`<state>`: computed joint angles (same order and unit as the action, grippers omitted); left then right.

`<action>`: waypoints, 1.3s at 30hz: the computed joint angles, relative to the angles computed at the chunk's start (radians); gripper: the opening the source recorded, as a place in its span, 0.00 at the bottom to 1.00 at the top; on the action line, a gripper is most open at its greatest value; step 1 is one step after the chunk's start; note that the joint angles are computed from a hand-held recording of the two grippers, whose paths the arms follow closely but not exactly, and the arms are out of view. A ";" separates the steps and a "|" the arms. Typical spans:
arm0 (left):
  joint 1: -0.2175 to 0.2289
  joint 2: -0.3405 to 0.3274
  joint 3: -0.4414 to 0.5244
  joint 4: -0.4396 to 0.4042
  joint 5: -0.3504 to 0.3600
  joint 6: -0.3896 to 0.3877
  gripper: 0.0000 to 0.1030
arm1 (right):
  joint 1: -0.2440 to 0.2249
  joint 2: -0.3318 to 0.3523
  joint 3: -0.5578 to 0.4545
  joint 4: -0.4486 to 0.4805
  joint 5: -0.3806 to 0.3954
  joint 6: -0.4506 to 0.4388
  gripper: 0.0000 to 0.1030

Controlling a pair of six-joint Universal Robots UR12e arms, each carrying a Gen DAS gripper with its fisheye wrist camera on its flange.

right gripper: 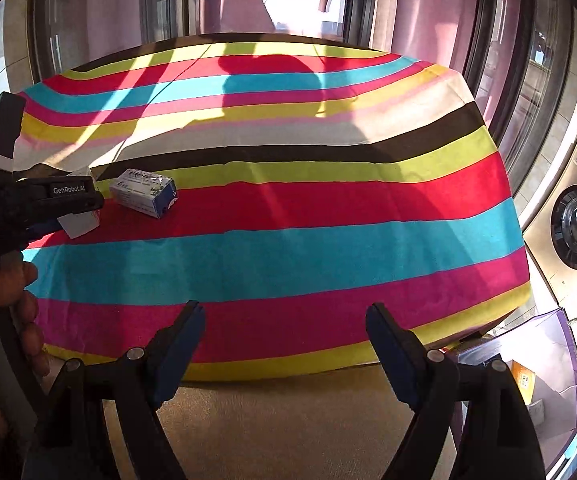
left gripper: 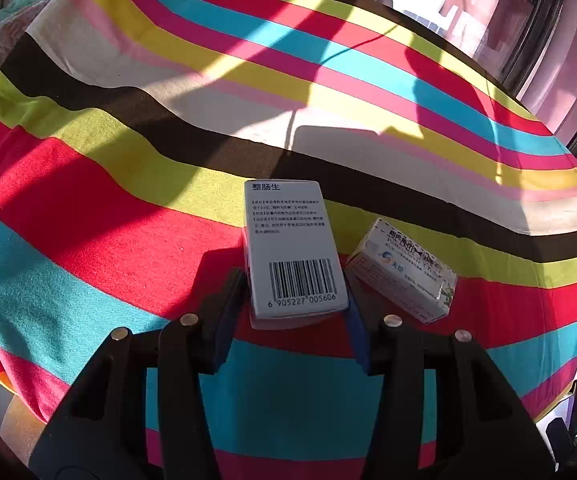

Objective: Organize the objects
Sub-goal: 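Grasp the barcode white box with the left tool while the right grasps the Penciclovir cream box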

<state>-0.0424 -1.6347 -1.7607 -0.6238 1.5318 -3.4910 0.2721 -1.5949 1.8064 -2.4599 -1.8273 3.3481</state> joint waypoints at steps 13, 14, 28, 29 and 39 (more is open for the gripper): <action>0.113 0.154 -0.180 0.139 -0.254 0.005 0.43 | 0.031 0.135 -0.115 -0.075 0.044 -0.081 0.81; 0.117 0.160 -0.189 0.148 -0.259 -0.002 0.43 | 0.032 0.145 -0.124 -0.080 0.049 -0.089 0.81; 0.141 0.182 -0.238 0.267 -0.213 -0.116 0.43 | 0.075 0.252 -0.277 0.020 0.024 0.221 0.97; 0.144 0.182 -0.240 0.268 -0.220 -0.120 0.43 | 0.080 0.259 -0.289 0.038 0.018 0.251 0.99; 0.157 0.178 -0.245 0.277 -0.258 -0.134 0.43 | 0.118 0.330 -0.378 0.167 -0.089 0.306 0.99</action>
